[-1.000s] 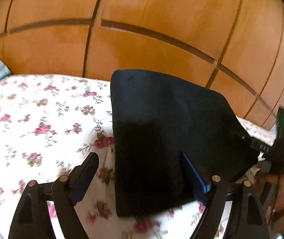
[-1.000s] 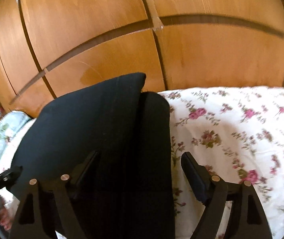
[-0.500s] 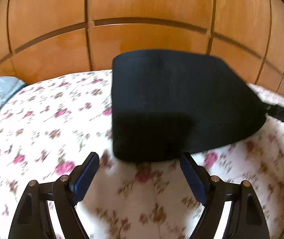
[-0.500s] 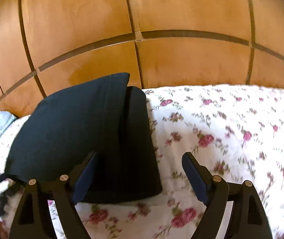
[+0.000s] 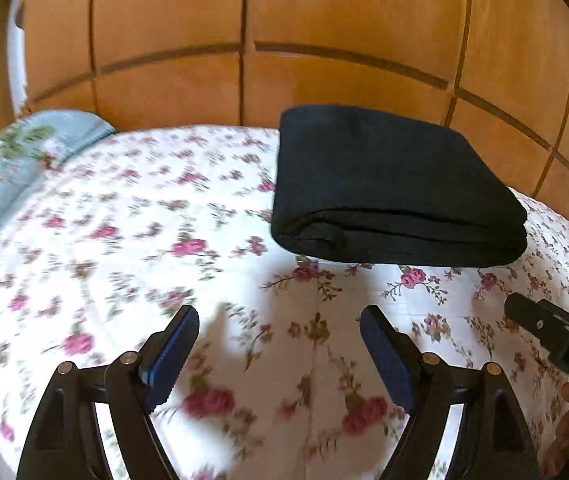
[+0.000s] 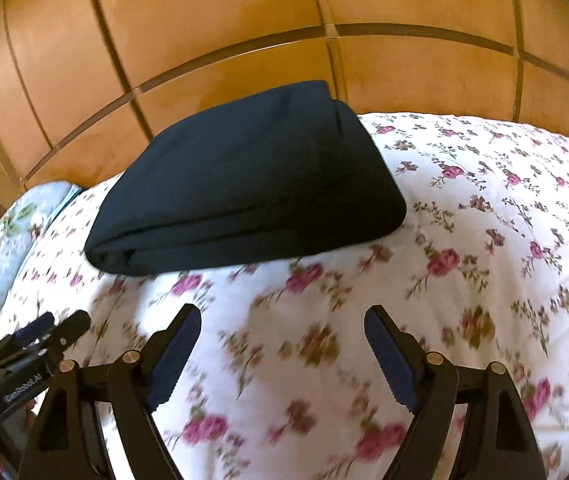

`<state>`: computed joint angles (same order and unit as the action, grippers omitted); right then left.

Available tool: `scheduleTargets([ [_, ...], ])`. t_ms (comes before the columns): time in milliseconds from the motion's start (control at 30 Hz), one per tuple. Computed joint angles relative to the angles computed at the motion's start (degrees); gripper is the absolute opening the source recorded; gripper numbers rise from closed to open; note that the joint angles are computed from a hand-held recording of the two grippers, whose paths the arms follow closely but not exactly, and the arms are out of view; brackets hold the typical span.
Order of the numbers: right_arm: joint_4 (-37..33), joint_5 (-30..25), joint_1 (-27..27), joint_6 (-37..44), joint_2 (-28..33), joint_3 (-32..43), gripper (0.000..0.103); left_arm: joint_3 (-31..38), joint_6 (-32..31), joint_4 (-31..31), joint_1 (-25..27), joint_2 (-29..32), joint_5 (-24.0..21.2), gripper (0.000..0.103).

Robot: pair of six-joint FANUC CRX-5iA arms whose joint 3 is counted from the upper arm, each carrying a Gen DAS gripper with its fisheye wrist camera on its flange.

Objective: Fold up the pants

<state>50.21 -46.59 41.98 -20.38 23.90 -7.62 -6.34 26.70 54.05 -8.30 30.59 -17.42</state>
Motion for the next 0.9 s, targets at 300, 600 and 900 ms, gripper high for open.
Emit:
scheduleTargets([
  [300,0.61,-7.5,5.14,0.57,0.31,3.77,0.087,-11.72,-22.57,24.08,-4.34,-8.63,8.45,0.084],
  [600,1.68,-12.2,8.22,0.26,-0.21,4.77,0.088,-16.61,-29.19,31.68,-4.1,-13.84,6.94,0.084],
  [900,2.6,-13.34,9.55,-1.28,-1.18,3.64,0.088,-18.15,-25.51,28.73,-1.99,-16.16,3.69,0.084],
])
